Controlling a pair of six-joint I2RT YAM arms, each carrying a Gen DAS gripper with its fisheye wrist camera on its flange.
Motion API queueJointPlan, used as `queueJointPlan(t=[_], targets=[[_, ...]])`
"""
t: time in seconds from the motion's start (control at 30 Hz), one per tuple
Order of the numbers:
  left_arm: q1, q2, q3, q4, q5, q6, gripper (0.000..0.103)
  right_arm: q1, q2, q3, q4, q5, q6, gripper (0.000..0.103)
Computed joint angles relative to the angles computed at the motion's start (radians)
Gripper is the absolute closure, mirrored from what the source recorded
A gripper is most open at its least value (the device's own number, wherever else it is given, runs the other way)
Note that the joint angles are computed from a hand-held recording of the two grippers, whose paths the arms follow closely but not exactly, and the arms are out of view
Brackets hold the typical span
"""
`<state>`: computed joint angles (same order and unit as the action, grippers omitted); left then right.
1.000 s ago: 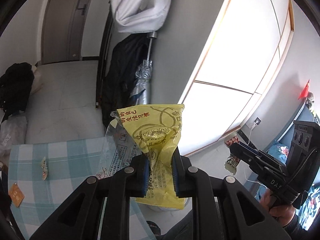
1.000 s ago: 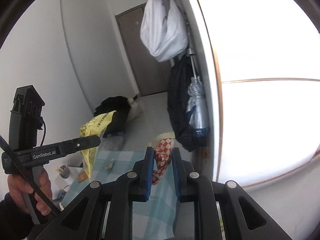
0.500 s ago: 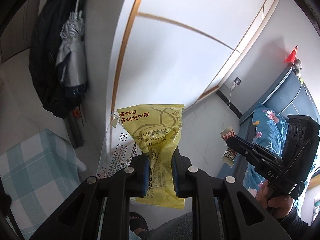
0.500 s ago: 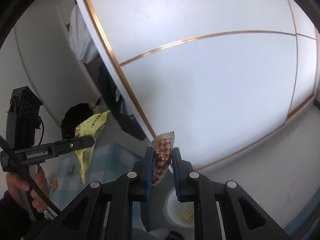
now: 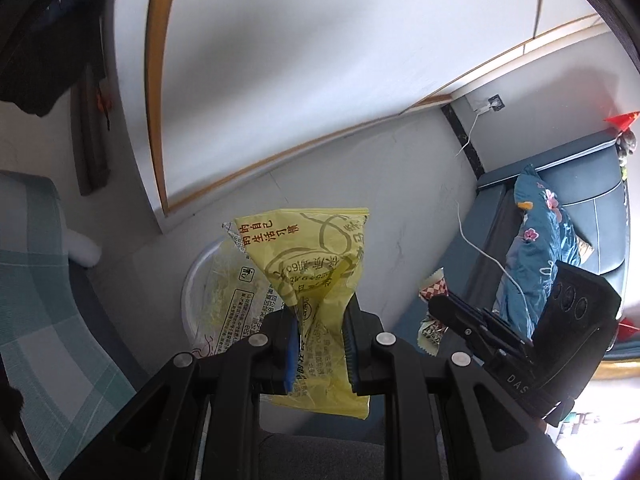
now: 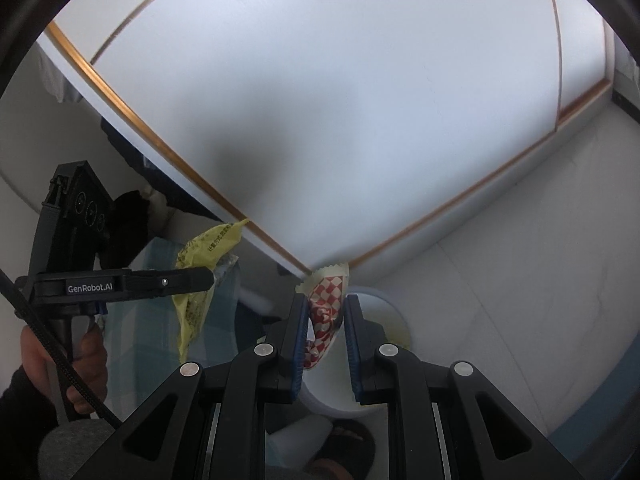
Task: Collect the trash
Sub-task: 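Open both tools to drop the bag and wrapper into the bin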
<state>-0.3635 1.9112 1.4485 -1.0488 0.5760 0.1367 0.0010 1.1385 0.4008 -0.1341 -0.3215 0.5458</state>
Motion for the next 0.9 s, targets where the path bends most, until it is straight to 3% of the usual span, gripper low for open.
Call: queueJointPlan(t=[0.17,0.43,0.67,0.73,0.9], targets=[[-0.029,0.142,0.035,-0.007,-0.015,-0.022,0.089,-0.017,0.252,-0.055,0.217,-0.090,0.054,0.086],[-0.056,0.348,0.145,-0.078,-0.020,-0.042,0.089,0.018,0.603,-0.055,0.488,-0.134,0.107,0.086],[-0.107,0.434,0.239,-0.109,-0.073,-0.109,0.084,0.085,0.826,0.044,0.572,-0.162,0.171,0.086],[-0.109,0.456,0.255,-0.111,-0.071,-0.125,0.078,0.101,0.871,0.060,0.598,-0.163,0.193,0.086],[-0.134,0.468,0.270,-0.099,-0.115,-0.163,0.052,0.134,0.938,0.101,0.620,-0.171,0.222,0.085]])
